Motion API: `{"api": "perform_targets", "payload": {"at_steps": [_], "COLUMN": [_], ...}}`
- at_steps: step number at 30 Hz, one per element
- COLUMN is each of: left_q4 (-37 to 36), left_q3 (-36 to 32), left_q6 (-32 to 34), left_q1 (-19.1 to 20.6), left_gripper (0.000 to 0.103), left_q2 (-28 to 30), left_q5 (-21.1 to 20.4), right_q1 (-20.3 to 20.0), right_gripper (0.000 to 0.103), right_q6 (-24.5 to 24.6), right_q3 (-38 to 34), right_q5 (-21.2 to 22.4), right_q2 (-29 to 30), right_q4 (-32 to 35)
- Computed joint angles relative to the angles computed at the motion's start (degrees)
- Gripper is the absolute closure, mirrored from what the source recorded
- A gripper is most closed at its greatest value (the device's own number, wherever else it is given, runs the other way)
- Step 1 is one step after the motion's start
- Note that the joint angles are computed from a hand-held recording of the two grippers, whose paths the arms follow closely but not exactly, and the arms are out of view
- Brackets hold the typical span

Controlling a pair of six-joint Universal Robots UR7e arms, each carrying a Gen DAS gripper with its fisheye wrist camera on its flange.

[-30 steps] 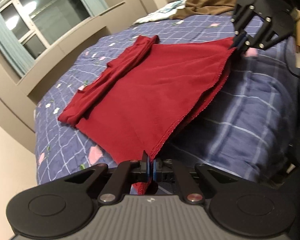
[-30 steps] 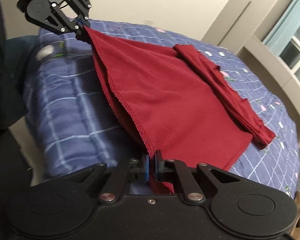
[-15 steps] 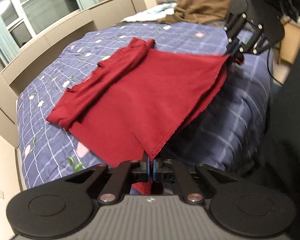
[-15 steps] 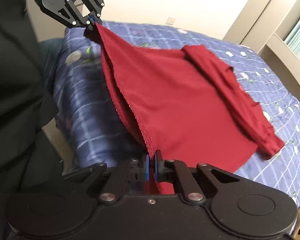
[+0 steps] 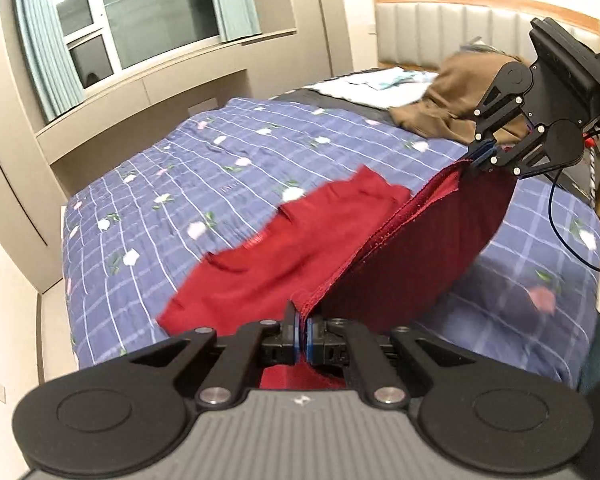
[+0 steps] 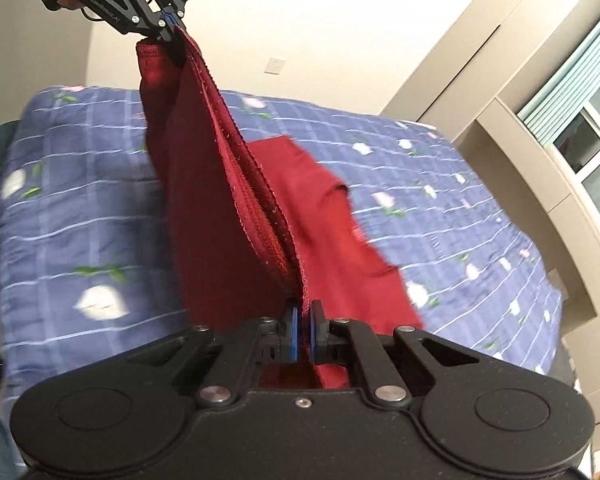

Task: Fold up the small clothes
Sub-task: 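Lift the hem with both tools and fold it toward the collar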

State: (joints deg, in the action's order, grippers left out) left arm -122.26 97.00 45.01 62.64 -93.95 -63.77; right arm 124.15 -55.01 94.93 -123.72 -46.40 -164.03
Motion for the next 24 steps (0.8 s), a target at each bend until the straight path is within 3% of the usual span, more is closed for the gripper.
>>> {"api": "perform_targets", "payload": {"at_steps": [9,15,20,24], "left_q4": [-0.8,-6.4,-7.2,-3.7], "left_q3": [-13.4,-19.3,-26.3,-32.1], "left_q6": [-6.0,-6.0,-6.6,-9.7], "left_q1": [5.0,7.2,9.2,11.0], "left_gripper": [0.101,0.101,0.101,0.099], "left_q2": [13.8,21.9,30.0,35.0], "left_q5": [1.0,3.7,6.6,7.5], "right_q1": [-3.5,-6.2,-8.3,-10.0], "right_gripper": [0.098,0.097,0.096,0.096], "right_q6": [-7.0,-11.2,-11.4,-10.0], "right_q3": [-16.3,-27.4,-36.5,-42.0], "right_q5": [0.0,-2.0,-3.2,-4.3], "right_q2": [8.6,17.6,24.7,28.8], "right_q4": [4.7,2.0,1.8,4.9]}}
